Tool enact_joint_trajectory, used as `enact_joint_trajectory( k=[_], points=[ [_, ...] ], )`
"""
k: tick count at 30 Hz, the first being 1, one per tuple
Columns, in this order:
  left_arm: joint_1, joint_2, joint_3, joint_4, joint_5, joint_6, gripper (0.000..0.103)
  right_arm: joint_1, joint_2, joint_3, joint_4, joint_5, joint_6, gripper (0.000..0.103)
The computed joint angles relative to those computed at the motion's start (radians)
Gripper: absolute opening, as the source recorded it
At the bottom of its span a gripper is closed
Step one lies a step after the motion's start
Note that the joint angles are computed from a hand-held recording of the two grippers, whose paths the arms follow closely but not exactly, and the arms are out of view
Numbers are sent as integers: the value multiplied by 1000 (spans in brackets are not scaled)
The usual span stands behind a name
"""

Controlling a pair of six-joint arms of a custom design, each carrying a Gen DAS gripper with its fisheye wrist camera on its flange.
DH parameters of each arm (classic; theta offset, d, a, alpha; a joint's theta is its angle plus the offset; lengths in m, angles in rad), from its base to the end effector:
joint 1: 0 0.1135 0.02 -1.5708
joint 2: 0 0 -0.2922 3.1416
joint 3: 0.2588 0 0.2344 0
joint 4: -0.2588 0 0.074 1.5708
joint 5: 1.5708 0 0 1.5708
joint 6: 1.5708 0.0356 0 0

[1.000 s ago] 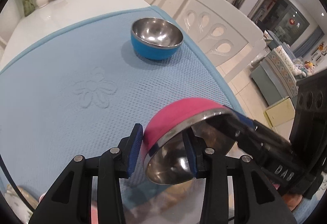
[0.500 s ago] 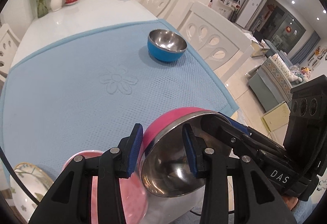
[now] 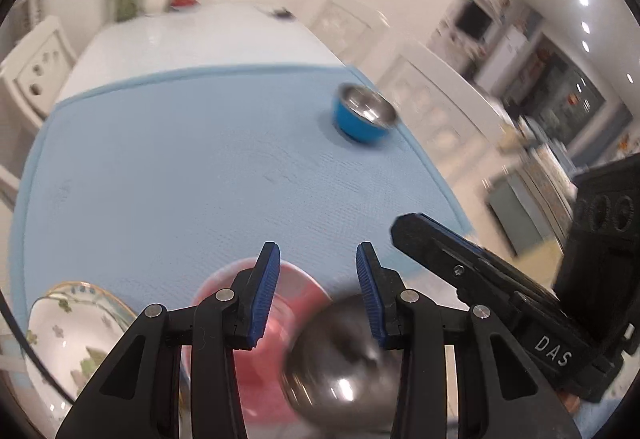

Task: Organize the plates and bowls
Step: 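Lower the steel bowl into the pink bowl and open both grippers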

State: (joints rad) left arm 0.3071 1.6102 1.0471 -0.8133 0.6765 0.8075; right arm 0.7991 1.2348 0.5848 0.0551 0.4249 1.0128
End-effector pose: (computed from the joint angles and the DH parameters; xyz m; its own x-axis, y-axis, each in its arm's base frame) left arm 0.2687 0.0618 0.2354 -0.7336 0.3584 -0.5774 0.5925 0.7534 -0.2851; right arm 0.1699 0.1535 0.2403 -0.5589 0.5339 -0.6345 0.1119 0.8067 0.5803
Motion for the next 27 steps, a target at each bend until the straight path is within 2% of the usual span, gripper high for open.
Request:
enact_joint_trajectory(
  k=[1, 2, 3, 5, 7, 11, 14, 16, 27],
  points=[
    [-15, 31, -38, 120, -25, -75, 36, 0, 54, 15, 33, 16, -25, 30],
    [-46, 95, -56, 222, -90, -166, 36, -12, 121, 32, 60, 22, -32, 26],
    [-55, 142, -48, 242, -112, -198, 36, -30, 178, 52, 74, 11, -40, 22],
    [-48, 210, -55, 306, -113, -252, 36, -89, 329, 94, 111, -65, -70, 22],
    [-30, 235, -74, 377, -101, -315, 37, -94, 399, 99, 152, -49, -64, 22],
    [-3, 263, -22, 321, -103, -284, 38, -109, 480, 120, 213, -101, -76, 22],
    [39, 261, 17, 240, -93, -233, 38, -125, 498, 149, 194, -166, -117, 22],
    [60, 254, 25, 228, -113, -201, 38, -127, 488, 148, 185, -191, -135, 22],
    [137, 217, 24, 165, -114, -179, 42, -69, 375, 132, 88, -165, -161, 23]
  ],
)
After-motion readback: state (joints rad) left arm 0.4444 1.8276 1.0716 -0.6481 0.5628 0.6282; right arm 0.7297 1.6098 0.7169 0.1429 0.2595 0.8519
